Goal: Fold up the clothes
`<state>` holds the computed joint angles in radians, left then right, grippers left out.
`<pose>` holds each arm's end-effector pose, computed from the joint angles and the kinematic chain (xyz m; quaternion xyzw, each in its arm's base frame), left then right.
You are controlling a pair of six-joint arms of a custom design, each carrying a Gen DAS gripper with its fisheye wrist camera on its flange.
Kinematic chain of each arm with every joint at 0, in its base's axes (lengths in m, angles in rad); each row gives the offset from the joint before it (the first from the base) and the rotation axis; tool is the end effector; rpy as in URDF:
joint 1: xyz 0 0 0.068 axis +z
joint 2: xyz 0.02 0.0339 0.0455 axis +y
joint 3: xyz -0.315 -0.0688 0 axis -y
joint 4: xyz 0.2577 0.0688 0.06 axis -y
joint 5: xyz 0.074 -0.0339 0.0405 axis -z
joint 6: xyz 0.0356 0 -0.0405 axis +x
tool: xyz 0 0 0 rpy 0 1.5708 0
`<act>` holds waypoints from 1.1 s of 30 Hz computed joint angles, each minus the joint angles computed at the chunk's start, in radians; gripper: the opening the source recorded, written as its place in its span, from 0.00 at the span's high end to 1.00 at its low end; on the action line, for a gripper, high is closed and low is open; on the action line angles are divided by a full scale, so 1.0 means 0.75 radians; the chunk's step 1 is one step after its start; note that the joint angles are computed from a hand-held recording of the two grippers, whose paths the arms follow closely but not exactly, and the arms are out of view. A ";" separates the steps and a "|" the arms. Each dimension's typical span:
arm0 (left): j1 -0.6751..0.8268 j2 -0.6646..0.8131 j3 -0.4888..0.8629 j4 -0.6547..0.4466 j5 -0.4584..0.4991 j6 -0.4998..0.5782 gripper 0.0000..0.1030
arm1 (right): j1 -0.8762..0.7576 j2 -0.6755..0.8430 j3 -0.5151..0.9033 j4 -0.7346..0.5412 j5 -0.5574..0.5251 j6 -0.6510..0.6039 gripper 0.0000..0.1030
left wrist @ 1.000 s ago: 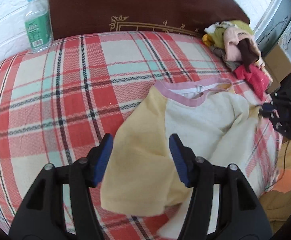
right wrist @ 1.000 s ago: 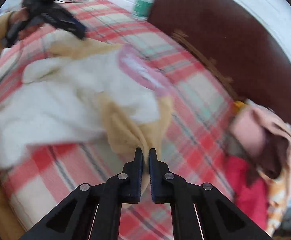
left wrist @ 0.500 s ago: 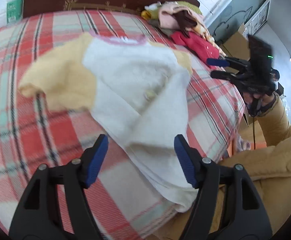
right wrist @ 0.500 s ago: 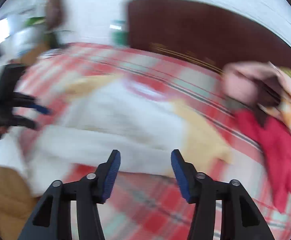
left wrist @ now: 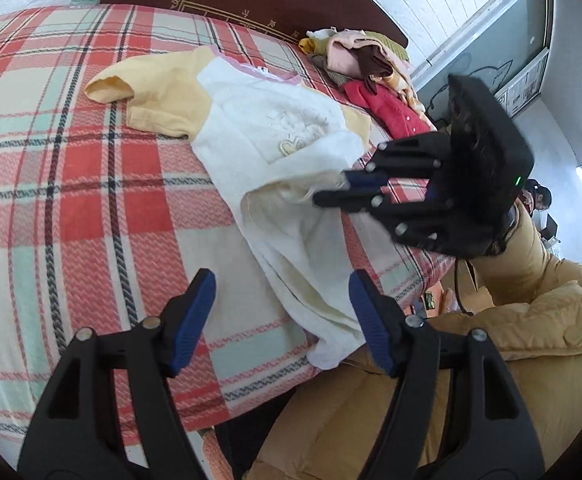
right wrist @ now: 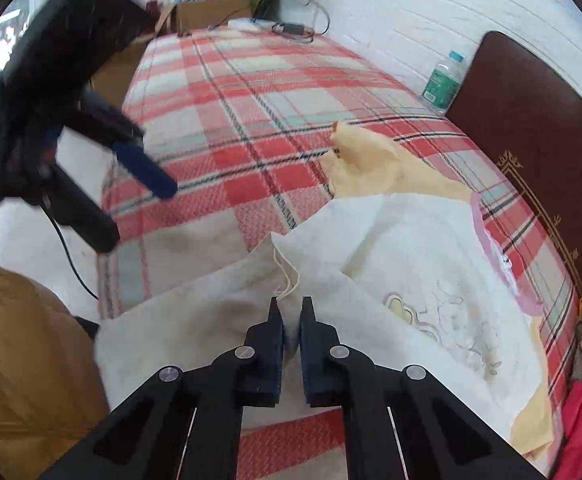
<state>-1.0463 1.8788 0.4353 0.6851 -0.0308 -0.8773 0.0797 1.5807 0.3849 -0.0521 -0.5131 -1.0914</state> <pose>0.1448 -0.2481 0.0903 0.0715 0.9158 -0.3160 0.2376 0.2046 0.0339 0.1111 -0.5616 0.7731 0.1437 0.2574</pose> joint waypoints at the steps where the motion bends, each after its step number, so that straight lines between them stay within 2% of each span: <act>1: -0.014 0.019 0.007 0.017 0.015 -0.001 0.31 | -0.107 -0.074 0.032 -0.161 -0.073 -0.072 0.94; 4: -0.040 0.099 0.074 0.027 0.077 0.014 0.28 | -0.489 -0.204 0.183 -0.663 -0.223 -0.385 0.94; 6: -0.046 0.156 0.130 0.022 0.127 0.019 0.27 | -0.706 -0.183 0.272 -0.866 -0.236 -0.575 0.94; 11: -0.059 0.251 0.249 -0.053 0.185 0.001 0.28 | -1.024 -0.074 0.285 -0.847 -0.043 -0.800 0.94; 13: -0.059 0.262 0.247 -0.023 0.190 -0.037 0.37 | -1.081 -0.020 0.250 -0.772 0.063 -0.868 0.94; 15: -0.057 0.255 0.251 -0.052 0.174 -0.072 0.70 | -1.130 0.022 0.213 -0.730 0.151 -0.955 0.93; 16: -0.056 0.250 0.260 -0.087 0.161 -0.088 0.77 | -1.158 0.040 0.198 -0.721 0.187 -1.007 0.93; 17: -0.052 0.243 0.268 -0.123 0.151 -0.107 0.91 | -1.183 0.051 0.186 -0.721 0.215 -1.060 0.92; 19: -0.042 0.218 0.248 -0.140 0.140 -0.147 0.92 | -1.205 0.059 0.172 -0.723 0.248 -1.124 0.87; 21: -0.041 0.143 0.184 -0.103 0.101 -0.170 0.92 | -1.245 0.046 0.210 -0.823 0.217 -1.186 0.85; 23: -0.041 0.037 0.112 -0.084 0.032 -0.186 0.92 | -1.298 0.060 0.294 -0.995 0.171 -1.259 0.74; 25: -0.037 -0.089 0.028 -0.078 -0.029 -0.201 0.92 | -1.354 0.074 0.375 -1.149 0.117 -1.346 0.57; 26: -0.037 -0.139 0.006 -0.114 -0.061 -0.203 0.92 | -1.378 0.082 0.405 -1.205 0.079 -1.372 0.54; 28: -0.035 -0.212 -0.029 -0.188 -0.099 -0.199 0.92 | -1.362 0.108 0.424 -1.237 0.014 -1.313 0.53; 30: -0.044 -0.227 -0.008 -0.351 -0.168 -0.224 0.91 | -1.318 0.129 0.413 -1.199 -0.043 -1.207 0.50; 31: -0.049 -0.230 0.012 -0.444 -0.209 -0.239 0.91 | -1.284 0.137 0.387 -1.115 -0.053 -1.116 0.50; 32: -0.047 -0.244 -0.001 -0.473 -0.231 -0.246 0.90 | -1.243 0.154 0.366 -1.023 -0.054 -1.001 0.50; 33: -0.037 -0.250 -0.009 -0.463 -0.244 -0.237 0.82 | -1.200 0.182 0.362 -0.949 -0.051 -0.879 0.50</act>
